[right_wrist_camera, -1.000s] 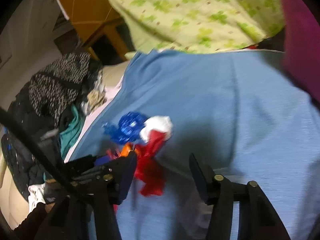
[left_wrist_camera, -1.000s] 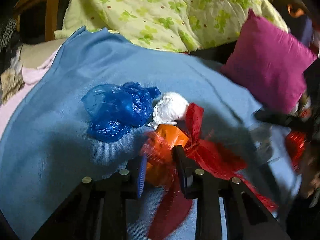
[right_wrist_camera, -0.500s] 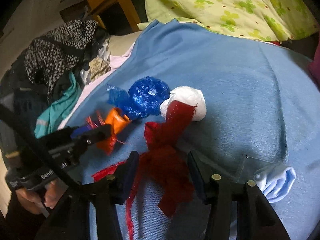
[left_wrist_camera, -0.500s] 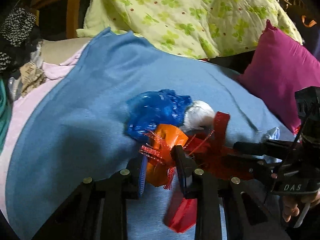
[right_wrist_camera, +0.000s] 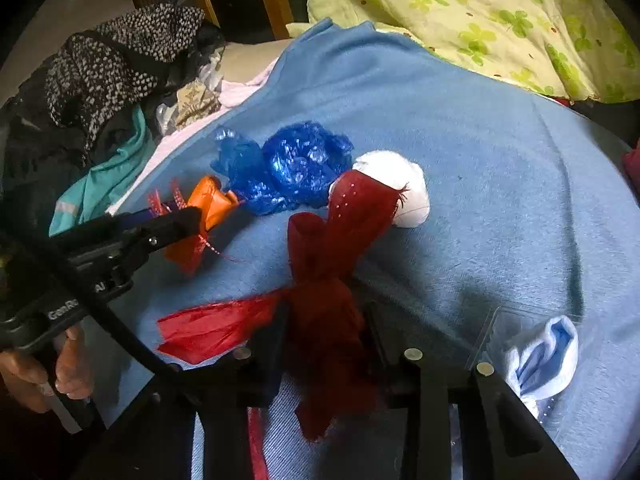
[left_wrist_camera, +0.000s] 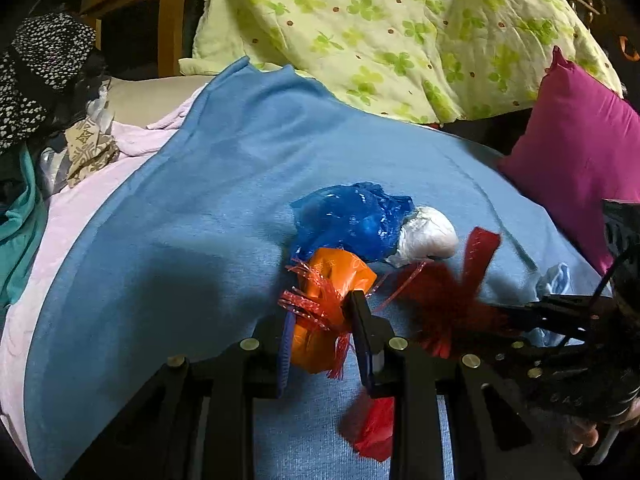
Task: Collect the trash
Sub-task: 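Carry the red mesh bag and orange bag over the red basket with both tools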
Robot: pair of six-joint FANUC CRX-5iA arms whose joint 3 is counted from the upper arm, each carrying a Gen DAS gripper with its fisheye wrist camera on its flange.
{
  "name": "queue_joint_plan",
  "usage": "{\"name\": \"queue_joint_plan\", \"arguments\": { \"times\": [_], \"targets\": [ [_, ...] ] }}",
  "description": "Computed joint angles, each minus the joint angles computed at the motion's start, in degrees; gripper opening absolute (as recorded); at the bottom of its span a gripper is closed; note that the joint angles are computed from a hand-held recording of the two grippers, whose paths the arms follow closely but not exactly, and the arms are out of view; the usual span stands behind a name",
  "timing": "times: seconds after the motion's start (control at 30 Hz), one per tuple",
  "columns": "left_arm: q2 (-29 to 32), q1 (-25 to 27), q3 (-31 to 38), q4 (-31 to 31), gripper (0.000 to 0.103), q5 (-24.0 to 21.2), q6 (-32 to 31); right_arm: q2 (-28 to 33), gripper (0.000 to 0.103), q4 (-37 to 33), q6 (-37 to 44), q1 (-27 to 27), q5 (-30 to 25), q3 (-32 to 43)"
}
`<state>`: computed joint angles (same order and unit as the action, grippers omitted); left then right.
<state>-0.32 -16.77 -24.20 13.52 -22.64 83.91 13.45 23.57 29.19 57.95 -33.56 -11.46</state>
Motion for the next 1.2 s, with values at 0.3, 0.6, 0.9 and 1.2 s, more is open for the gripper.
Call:
{"name": "queue_joint_plan", "arguments": {
  "times": [0.3, 0.6, 0.9, 1.2],
  "targets": [
    [-4.35, -1.01, -3.01, -2.62, 0.029, 2.37, 2.79, -9.03, 0.038, 12.61, -14.75, 0.33, 5.3, -9.94],
    [-9.72, -6.76, -4.6, -10.91, 0.029, 2.8, 10.76, -24.6, 0.038, 34.64, -39.4, 0.98, 1.16, -24.5],
    [-10.8, -17.54, 1.68, -22.39, 0.029, -2.08, 21.78, -38.91, 0.038, 41.51, -50.68, 10.17, -19.45, -33.65],
    [-6.86, -29.96, 14.88, -35.26, 0.029, -8.61, 33.66, -49.99, 0.038, 41.64, -55.87, 25.52, -42.86, -38.53]
  ]
}}
